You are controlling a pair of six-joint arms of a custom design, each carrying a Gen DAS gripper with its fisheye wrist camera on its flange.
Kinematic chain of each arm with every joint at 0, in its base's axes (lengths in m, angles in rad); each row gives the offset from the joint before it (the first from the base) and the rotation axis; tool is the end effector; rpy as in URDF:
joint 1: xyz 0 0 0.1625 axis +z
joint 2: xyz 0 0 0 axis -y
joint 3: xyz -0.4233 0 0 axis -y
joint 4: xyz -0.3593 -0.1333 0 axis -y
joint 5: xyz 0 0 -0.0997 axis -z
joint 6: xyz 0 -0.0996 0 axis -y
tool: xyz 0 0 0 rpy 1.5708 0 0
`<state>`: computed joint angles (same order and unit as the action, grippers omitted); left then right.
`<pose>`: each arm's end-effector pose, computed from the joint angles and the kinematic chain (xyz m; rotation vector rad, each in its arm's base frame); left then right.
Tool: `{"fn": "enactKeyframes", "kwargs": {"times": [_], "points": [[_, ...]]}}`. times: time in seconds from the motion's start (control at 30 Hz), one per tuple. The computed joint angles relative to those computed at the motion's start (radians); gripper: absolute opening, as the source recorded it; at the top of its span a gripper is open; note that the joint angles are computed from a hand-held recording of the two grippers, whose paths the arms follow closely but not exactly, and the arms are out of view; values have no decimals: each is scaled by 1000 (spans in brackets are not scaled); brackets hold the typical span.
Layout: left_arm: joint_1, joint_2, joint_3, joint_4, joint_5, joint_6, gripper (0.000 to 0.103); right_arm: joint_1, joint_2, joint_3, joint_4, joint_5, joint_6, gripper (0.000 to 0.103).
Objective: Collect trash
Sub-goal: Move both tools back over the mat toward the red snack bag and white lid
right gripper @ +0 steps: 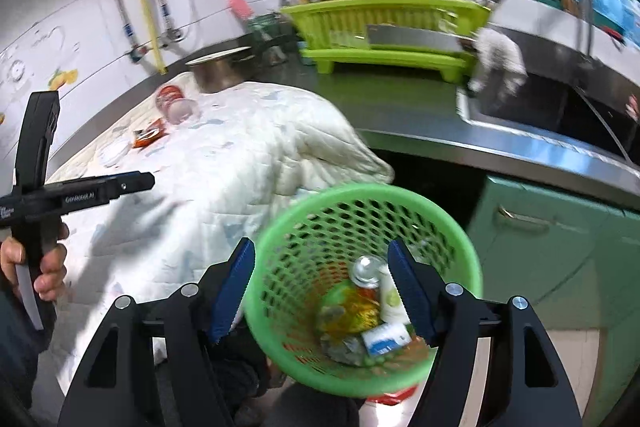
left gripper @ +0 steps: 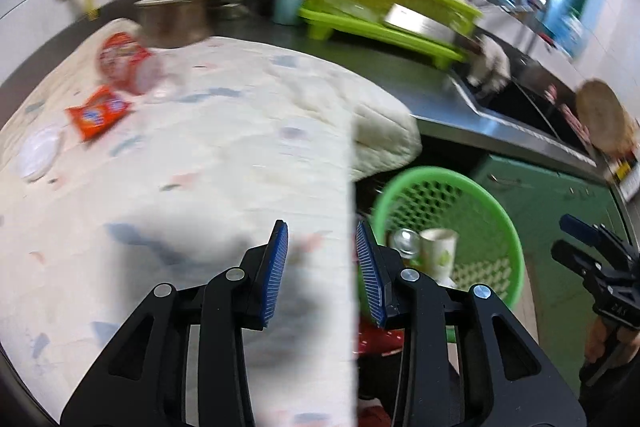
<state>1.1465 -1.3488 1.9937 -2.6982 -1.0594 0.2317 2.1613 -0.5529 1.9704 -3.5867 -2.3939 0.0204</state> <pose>-0.0436 -0.5388 0.3287 0.6780 2.5107 -0.7008 0.3483 -0.4114 0.0299 0.3563 -2.3384 0.9974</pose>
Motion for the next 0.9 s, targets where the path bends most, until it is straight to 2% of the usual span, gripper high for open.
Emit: {"fn": "enactKeyframes", "kwargs": {"times": [0.3, 0.5, 0.63, 0.73, 0.9], "points": [[105, -56, -115, -4, 85, 20, 48, -1, 100, -248, 172, 116, -93, 66], [179, -35, -228, -28, 143, 53, 59, -18, 196, -475, 330, 191, -140, 66], [231, 0, -317, -20, 174, 73, 65, -22, 283, -663, 457, 239, -184, 66], [263, 24, -369, -19, 184, 90, 65, -20, 349, -803, 555, 265, -218, 66], [305, 48, -427, -11, 180, 109, 68, -25, 513, -1146, 778, 342, -265, 66]]}}
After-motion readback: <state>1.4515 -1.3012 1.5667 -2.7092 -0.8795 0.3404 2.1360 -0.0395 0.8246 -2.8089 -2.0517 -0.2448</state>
